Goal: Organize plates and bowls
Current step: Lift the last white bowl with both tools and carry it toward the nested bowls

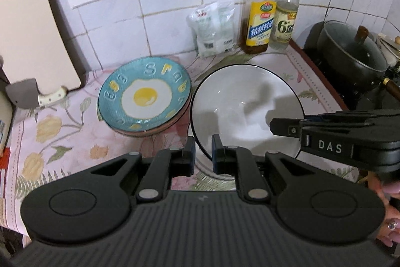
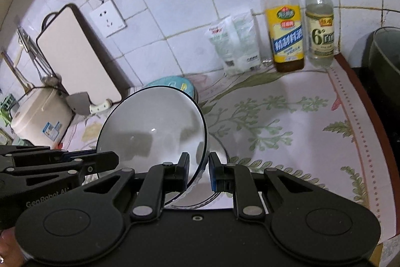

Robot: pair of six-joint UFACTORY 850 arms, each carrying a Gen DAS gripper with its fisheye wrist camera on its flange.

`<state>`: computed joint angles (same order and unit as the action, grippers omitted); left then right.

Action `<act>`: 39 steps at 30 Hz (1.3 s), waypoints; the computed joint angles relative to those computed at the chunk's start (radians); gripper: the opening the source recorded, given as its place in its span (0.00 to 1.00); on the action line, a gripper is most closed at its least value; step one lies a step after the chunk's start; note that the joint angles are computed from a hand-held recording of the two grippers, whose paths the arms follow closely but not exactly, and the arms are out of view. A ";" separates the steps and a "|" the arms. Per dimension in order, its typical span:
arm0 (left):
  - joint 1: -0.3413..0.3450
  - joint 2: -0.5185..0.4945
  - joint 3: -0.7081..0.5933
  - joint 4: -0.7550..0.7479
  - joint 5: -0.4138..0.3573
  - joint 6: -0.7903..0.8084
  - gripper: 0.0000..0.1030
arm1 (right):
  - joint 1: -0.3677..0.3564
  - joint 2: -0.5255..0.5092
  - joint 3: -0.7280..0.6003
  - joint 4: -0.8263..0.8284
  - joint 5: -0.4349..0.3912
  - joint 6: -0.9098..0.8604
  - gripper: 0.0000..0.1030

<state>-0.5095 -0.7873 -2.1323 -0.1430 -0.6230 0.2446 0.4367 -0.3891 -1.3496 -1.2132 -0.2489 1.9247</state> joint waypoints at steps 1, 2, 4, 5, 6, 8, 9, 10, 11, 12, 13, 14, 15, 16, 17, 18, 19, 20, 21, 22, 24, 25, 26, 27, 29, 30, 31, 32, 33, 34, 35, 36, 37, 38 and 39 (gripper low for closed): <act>0.002 -0.001 0.002 0.003 -0.001 0.002 0.11 | 0.000 -0.007 -0.006 0.029 0.005 -0.034 0.20; 0.003 -0.007 -0.004 0.007 -0.005 0.000 0.11 | -0.002 -0.017 -0.016 0.091 0.012 -0.110 0.20; 0.005 -0.025 -0.027 0.012 -0.024 -0.010 0.11 | -0.006 -0.028 -0.024 0.135 0.023 -0.145 0.20; 0.004 -0.033 -0.036 0.018 -0.030 -0.015 0.11 | -0.006 -0.034 -0.029 0.142 0.021 -0.162 0.20; 0.004 -0.040 -0.044 0.024 -0.034 -0.018 0.11 | -0.006 -0.040 -0.034 0.154 0.019 -0.181 0.20; 0.004 -0.057 -0.064 0.030 -0.047 -0.030 0.11 | -0.009 -0.050 -0.045 0.200 0.020 -0.228 0.20; 0.003 -0.064 -0.073 0.033 -0.051 -0.034 0.11 | -0.011 -0.055 -0.049 0.210 0.022 -0.236 0.20; 0.005 -0.070 -0.078 0.033 -0.050 -0.035 0.11 | -0.012 -0.060 -0.054 0.216 0.021 -0.246 0.20; 0.005 -0.072 -0.080 0.035 -0.048 -0.035 0.11 | -0.011 -0.066 -0.060 0.208 0.018 -0.246 0.20; 0.005 -0.079 -0.088 0.040 -0.048 -0.033 0.11 | -0.009 -0.074 -0.068 0.208 0.010 -0.256 0.20; 0.004 -0.085 -0.095 0.046 -0.048 -0.035 0.11 | -0.007 -0.082 -0.076 0.219 0.001 -0.278 0.20; 0.004 -0.092 -0.103 0.055 -0.051 -0.039 0.11 | -0.005 -0.090 -0.086 0.228 -0.010 -0.301 0.20; 0.001 -0.100 -0.112 0.067 -0.053 -0.042 0.11 | -0.003 -0.097 -0.094 0.228 -0.019 -0.312 0.20; -0.001 -0.104 -0.115 0.079 -0.050 -0.046 0.11 | -0.001 -0.104 -0.100 0.217 -0.031 -0.309 0.20; -0.003 -0.110 -0.121 0.091 -0.052 -0.051 0.11 | 0.001 -0.111 -0.107 0.203 -0.042 -0.302 0.20; -0.007 -0.117 -0.127 0.108 -0.055 -0.057 0.11 | 0.002 -0.117 -0.112 0.195 -0.051 -0.305 0.20; -0.007 -0.123 -0.133 0.112 -0.058 -0.058 0.11 | 0.005 -0.122 -0.116 0.181 -0.060 -0.301 0.20; -0.007 -0.129 -0.141 0.110 -0.062 -0.059 0.11 | 0.009 -0.128 -0.120 0.158 -0.075 -0.291 0.20; -0.006 -0.136 -0.149 0.109 -0.068 -0.059 0.11 | 0.012 -0.131 -0.122 0.141 -0.086 -0.285 0.20; -0.006 -0.145 -0.160 0.106 -0.075 -0.057 0.11 | 0.017 -0.135 -0.125 0.118 -0.102 -0.279 0.20; -0.005 -0.155 -0.172 0.096 -0.084 -0.050 0.12 | 0.024 -0.142 -0.133 0.100 -0.129 -0.285 0.20; -0.005 -0.157 -0.173 0.098 -0.083 -0.051 0.12 | 0.025 -0.146 -0.136 0.100 -0.137 -0.296 0.20; -0.006 -0.156 -0.169 0.102 -0.078 -0.051 0.12 | 0.025 -0.150 -0.139 0.100 -0.142 -0.306 0.20; -0.007 -0.154 -0.163 0.103 -0.071 -0.050 0.12 | 0.025 -0.154 -0.142 0.102 -0.143 -0.312 0.20; -0.007 -0.162 -0.172 0.099 -0.080 -0.046 0.12 | 0.030 -0.160 -0.143 0.050 -0.165 -0.286 0.20; -0.007 -0.173 -0.192 0.094 -0.099 -0.046 0.13 | 0.036 -0.165 -0.150 0.044 -0.182 -0.293 0.20; -0.006 -0.185 -0.211 0.087 -0.117 -0.043 0.13 | 0.042 -0.170 -0.155 0.038 -0.204 -0.306 0.22; -0.004 -0.198 -0.233 0.075 -0.136 -0.039 0.13 | 0.048 -0.176 -0.161 0.032 -0.222 -0.319 0.24; -0.003 -0.207 -0.246 0.066 -0.148 -0.039 0.13 | 0.053 -0.180 -0.165 0.029 -0.240 -0.334 0.25; -0.002 -0.207 -0.242 0.058 -0.146 -0.039 0.14 | 0.056 -0.183 -0.166 0.024 -0.248 -0.342 0.27; -0.002 -0.199 -0.227 0.058 -0.136 -0.041 0.14 | 0.057 -0.185 -0.165 0.025 -0.250 -0.351 0.27; -0.003 -0.186 -0.201 0.061 -0.116 -0.038 0.15 | 0.056 -0.187 -0.165 0.027 -0.250 -0.356 0.29; -0.003 -0.168 -0.169 0.051 -0.088 -0.025 0.15 | 0.054 -0.186 -0.158 0.004 -0.243 -0.334 0.29; -0.002 -0.155 -0.147 0.050 -0.071 -0.017 0.15 | 0.054 -0.184 -0.151 -0.013 -0.241 -0.320 0.30; -0.001 -0.142 -0.126 0.049 -0.055 -0.011 0.15 | 0.052 -0.180 -0.144 -0.026 -0.233 -0.309 0.30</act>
<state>-0.5109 -0.9290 -2.2587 -0.0939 -0.6783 0.2331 0.4890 -0.5686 -1.4935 -1.2392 -0.4823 1.6154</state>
